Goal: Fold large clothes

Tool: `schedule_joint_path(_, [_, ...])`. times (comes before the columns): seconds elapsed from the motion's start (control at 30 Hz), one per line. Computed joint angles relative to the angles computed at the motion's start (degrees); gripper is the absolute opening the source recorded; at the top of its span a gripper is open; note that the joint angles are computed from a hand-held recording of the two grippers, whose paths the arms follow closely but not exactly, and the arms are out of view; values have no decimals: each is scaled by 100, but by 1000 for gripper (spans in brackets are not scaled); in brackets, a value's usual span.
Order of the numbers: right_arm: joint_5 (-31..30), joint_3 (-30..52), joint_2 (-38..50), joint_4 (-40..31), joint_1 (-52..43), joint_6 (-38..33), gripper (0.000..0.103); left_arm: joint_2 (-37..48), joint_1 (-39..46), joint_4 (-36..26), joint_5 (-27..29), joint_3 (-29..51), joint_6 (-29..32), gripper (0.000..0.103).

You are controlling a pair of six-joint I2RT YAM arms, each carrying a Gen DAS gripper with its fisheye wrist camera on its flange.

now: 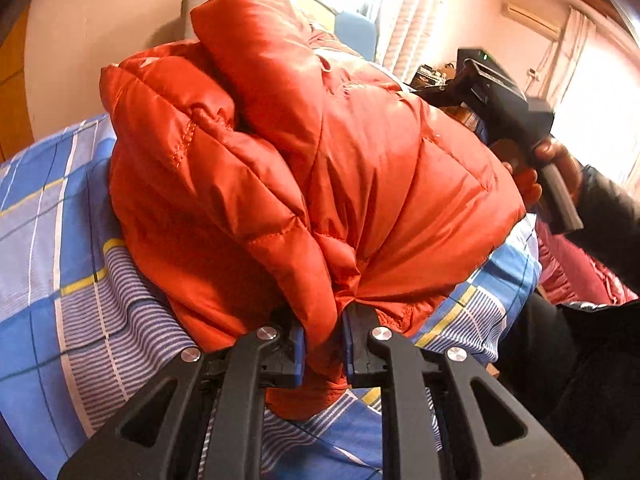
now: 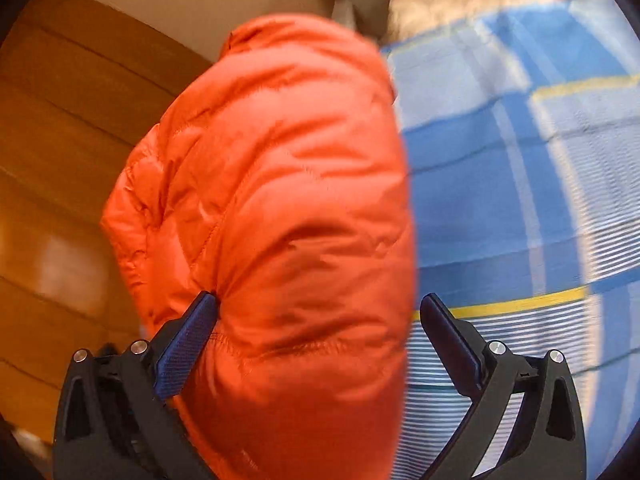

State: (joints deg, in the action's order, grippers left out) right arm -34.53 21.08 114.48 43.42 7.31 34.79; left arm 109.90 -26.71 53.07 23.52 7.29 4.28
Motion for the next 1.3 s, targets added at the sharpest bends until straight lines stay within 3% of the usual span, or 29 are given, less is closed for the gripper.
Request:
schedule_joint_path(0.07, [-269, 108, 248, 180, -26, 91, 99, 64, 117, 81, 114, -27, -31, 13])
schedule_joint_path(0.13, [-53, 16, 11, 248, 163, -30, 81, 59, 372, 52, 320, -50, 52, 13])
schedule_joint_path(0.2, [185, -61, -407, 97, 368, -126, 53, 12, 508, 113, 459, -119, -9, 12])
schedule_joint_path(0.3, [618, -146, -1349, -541, 749, -447, 38, -297, 600, -55, 509, -205, 0, 11])
schedule_joint_path(0.37, [659, -266, -1875, -774, 731, -573, 34, -591, 578, -31, 561, -369, -90, 11])
schedule_joint_path(0.47, [662, -672, -3080, -1254, 480, -750, 32, -1175, 295, -105, 441, -508, -374, 11])
schedule_joint_path(0.57, [605, -1059, -4447, -2120, 66, -994, 31, -1451, -425, 51, -78, -541, -892, 11])
schedule_joint_path(0.67, [254, -1411, -5650, -3192, -752, -1552, 31, -1505, -1262, -54, -731, -393, -1281, 17])
schedule_joint_path(0.73, [-42, -1555, -6327, -4165, -1595, -2146, 31, -1284, -1637, 99, -1032, -308, -1451, 27])
schedule_joint_path(0.83, [149, -1733, -5946, -4242, -2167, -2609, 30, -899, -2203, 52, -1753, -57, -2009, 38])
schedule_joint_path(1.0, [768, -1947, -3786, -2343, -2103, -2522, 30, -473, -2484, 316, -2078, 10, -2474, 44])
schedule_joint_path(1.1, [1191, -1847, -2992, -1651, -1748, -2355, 30, -478, -2401, 628, -2070, -233, -2501, 49])
schedule_joint_path(1.2, [1376, -1822, -3314, -1984, -1506, -2158, 30, -450, -2571, 804, -2391, -381, -2626, 54])
schedule_joint_path(1.23, [1329, -1821, -3474, -2138, -1524, -2077, 31, -545, -2814, 598, -2629, -284, -2785, 55])
schedule_joint_path(1.3, [1296, -1887, -3928, -2512, -1658, -2108, 37, -594, -2989, 581, -2917, -349, -2959, 57])
